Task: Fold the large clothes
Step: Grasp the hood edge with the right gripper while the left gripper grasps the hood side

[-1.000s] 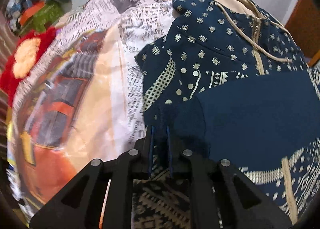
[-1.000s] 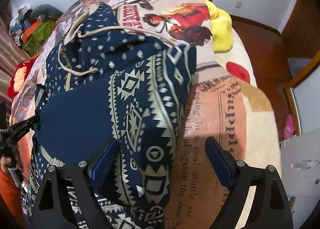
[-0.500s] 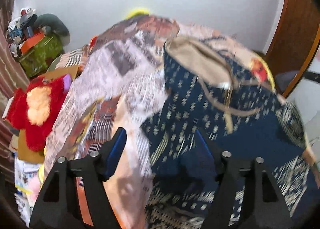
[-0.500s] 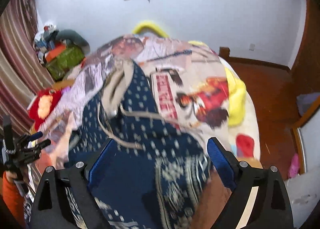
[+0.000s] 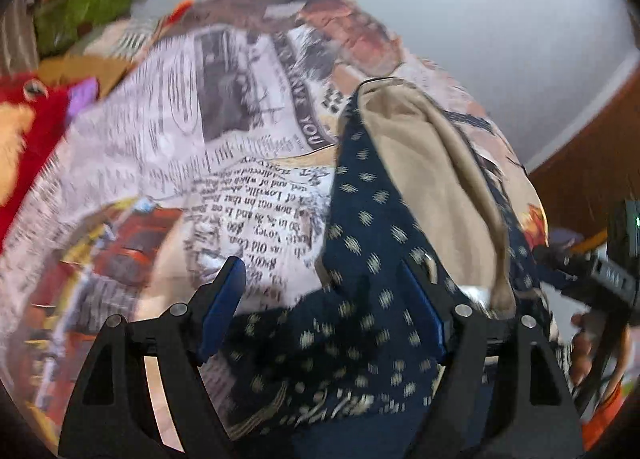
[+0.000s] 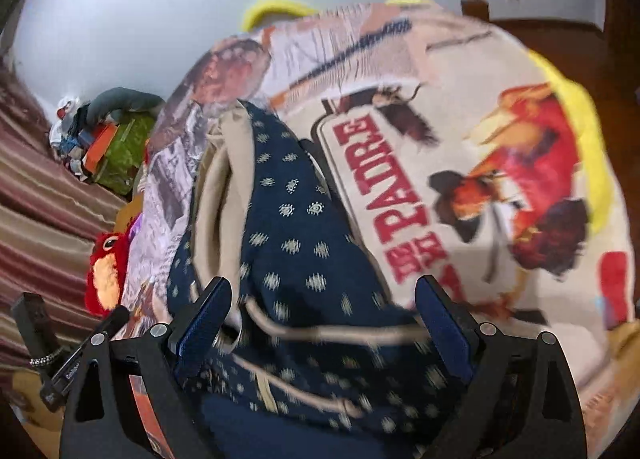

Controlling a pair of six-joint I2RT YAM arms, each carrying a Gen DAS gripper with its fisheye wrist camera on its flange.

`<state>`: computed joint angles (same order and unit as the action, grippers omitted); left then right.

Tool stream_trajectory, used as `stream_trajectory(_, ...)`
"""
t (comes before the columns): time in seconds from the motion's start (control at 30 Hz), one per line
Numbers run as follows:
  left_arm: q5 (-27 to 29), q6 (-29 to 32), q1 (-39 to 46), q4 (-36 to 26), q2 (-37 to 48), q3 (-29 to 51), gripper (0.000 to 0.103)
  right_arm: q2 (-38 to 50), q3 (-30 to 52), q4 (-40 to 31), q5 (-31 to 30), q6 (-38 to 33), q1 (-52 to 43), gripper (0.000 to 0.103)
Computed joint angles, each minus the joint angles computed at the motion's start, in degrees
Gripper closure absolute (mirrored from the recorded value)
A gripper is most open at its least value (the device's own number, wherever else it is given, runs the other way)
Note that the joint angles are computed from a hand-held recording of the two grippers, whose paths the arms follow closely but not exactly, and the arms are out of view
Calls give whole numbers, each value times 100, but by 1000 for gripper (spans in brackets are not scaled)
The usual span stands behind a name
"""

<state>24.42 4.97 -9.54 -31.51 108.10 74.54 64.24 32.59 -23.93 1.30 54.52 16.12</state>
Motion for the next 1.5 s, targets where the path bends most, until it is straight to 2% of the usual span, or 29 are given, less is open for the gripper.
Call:
stream_trajectory(0.1, 215, -179, -93, 34, 446, 284, 26, 926, 202, 648, -188, -290, -88, 11)
stream_trajectory(0.17, 251, -398, -202, 15, 762, 513, 26, 1313, 385, 830, -16, -283, 2, 11)
stream_trajectory(0.23, 395, -577, -263, 16, 944, 626, 33, 1536, 529, 1010, 190, -345, 109, 11)
stream_trajectory(0.27, 414, -683, -307, 100, 952, 597, 33, 1614, 566, 1145, 219, -367, 167, 13)
stream_trajectory(0.3, 392, -806, -363, 330, 875, 455, 36, 1677, 602, 1237, 219, -389, 201, 19)
stream_trajectory(0.33, 409, -843, -415, 510, 795, 330, 48, 1738, 650, 1297, 259, -396, 267, 31)
stream_trajectory(0.37, 385, -826, -469, 573, 738, 273, 54, 1793, 701, 1326, 288, -430, 321, 37)
stream_trajectory(0.4, 387, -756, -531, 585, 695, 236, 71, 1854, 766, 1310, 337, -470, 397, 47)
stream_trajectory(0.43, 422, -631, -608, 510, 631, 210, 82, 1913, 820, 1286, 484, -538, 532, 58)
stream_trajectory(0.47, 330, -572, -672, 526, 526, 137, 85, 1929, 842, 1255, 575, -647, 616, 63)
stream_trajectory(0.5, 237, -484, -721, 531, 405, 60, 92, 1902, 823, 1238, 657, -746, 692, 71)
stream_trajectory(0.53, 210, -280, -765, 449, 207, -33, 93, 1840, 794, 1212, 786, -837, 811, 78)
stream_trajectory(0.57, 253, -178, -759, 382, 86, -73, 94, 1757, 757, 1185, 809, -865, 857, 81)
stream_trajectory(0.7, 676, 462, -597, -112, -868, -503, 95, 922, 413, 1006, 744, -876, 1015, 87)
stream_trajectory(0.8, 790, 1059, -474, -634, -1533, -790, 95, 84, 269, 429, 976, -728, 1485, 88)
stream_trajectory(0.87, 924, 1533, -338, -1195, -1897, -921, 95, -298, 244, 10, 1215, -523, 1946, 88)
stream_trajectory(0.93, 924, 1969, -190, -1710, -2201, -1124, 95, -611, 257, -486, 1525, -131, 2610, 87)
stream_trajectory(1.0, 796, 2236, -160, -1959, -2425, -1389, 95, -790, 244, -869, 1824, 402, 3328, 87)
stream_trajectory(1.13, 356, 2591, -48, -1911, -2889, -2210, 94, -409, 456, -1819, 2434, 1806, 4761, 87)
stream_trajectory(1.2, 181, 2698, 66, -1889, -3004, -2593, 93, -271, 455, -2012, 2275, 2274, 5115, 86)
stream_trajectory(1.3, -152, 2850, 226, -1835, -3195, -3043, 83, -53, 394, -2102, 1730, 2785, 5329, 84)
stream_trajectory(1.37, -218, 3013, 409, -1888, -3332, -3204, 78, 25, 412, -2261, 1783, 3222, 5661, 84)
stream_trajectory(1.5, -199, 3419, 924, -2201, -3604, -3177, 58, 117, 711, -2856, 1943, 3615, 6092, 83)
